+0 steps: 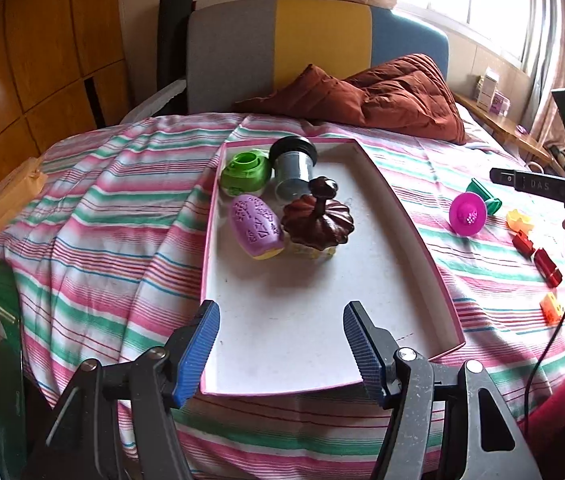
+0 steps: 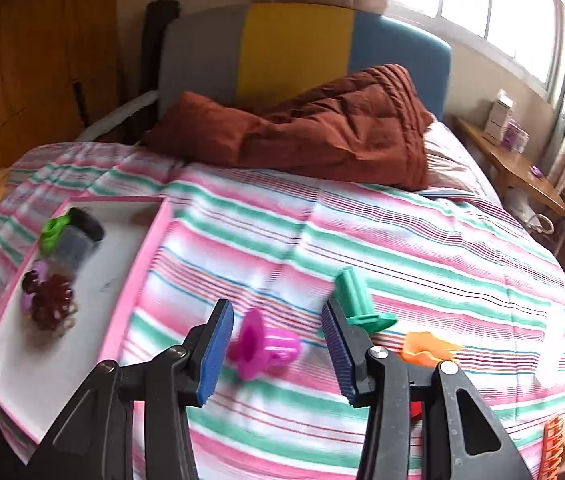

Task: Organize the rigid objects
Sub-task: 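Reach the left tool to the magenta suction cup and close on it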

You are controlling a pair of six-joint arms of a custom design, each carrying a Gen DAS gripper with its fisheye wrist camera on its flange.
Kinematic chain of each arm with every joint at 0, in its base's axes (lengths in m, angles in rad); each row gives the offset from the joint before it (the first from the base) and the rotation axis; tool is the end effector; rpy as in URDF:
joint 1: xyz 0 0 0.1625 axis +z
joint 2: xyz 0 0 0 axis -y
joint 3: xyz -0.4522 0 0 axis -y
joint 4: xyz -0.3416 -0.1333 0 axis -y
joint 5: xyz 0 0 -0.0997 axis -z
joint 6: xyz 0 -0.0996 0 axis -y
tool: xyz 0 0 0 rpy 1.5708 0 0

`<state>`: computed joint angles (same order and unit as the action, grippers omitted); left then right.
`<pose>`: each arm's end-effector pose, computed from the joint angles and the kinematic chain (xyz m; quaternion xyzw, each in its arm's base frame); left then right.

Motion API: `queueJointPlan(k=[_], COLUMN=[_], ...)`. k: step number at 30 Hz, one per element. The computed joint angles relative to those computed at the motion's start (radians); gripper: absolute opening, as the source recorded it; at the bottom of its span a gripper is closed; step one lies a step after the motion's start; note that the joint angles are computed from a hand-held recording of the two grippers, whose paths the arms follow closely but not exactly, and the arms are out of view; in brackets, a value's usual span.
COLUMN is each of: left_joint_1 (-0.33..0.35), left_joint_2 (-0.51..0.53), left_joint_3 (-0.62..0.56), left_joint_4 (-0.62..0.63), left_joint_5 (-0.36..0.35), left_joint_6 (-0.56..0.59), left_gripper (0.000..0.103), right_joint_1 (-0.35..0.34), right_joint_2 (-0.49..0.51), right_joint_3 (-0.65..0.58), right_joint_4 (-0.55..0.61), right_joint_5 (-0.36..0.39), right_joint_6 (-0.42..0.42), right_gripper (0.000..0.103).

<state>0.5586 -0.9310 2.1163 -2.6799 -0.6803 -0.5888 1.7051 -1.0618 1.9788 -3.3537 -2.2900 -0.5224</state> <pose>-0.3064 -0.4400 0.1387 0.2055 0.8783 -0.2849 0.3244 0.1407 -0.5358 0.3136 0.1343 -0.8519 0.3238 0.3892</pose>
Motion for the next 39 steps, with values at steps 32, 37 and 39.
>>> queueJointPlan(k=[32,37,39], left_joint_1=[0.041,0.064,0.074], left_joint_2=[0.351,0.411,0.438], left_joint_3=[-0.449,-0.534,-0.573], left_joint_4=[0.010,0.026,0.039], left_joint_5=[-0.289,-0.321,-0.326], left_joint_6=[0.276,0.296,0.304], left_gripper=[0.070,0.070,0.084], right_joint_1=[-0.186,-0.193,-0.193], right_joint_2=[-0.163,-0.172,-0.174], right_joint_3=[-0.038,-0.038,-0.038], right_joint_4=[0.220,0.232,0.227], right_joint_5=[0.109,0.134,0.141], right_joint_6=[0.439,0.455,0.456], right_gripper=[0.054,0.054,0.054])
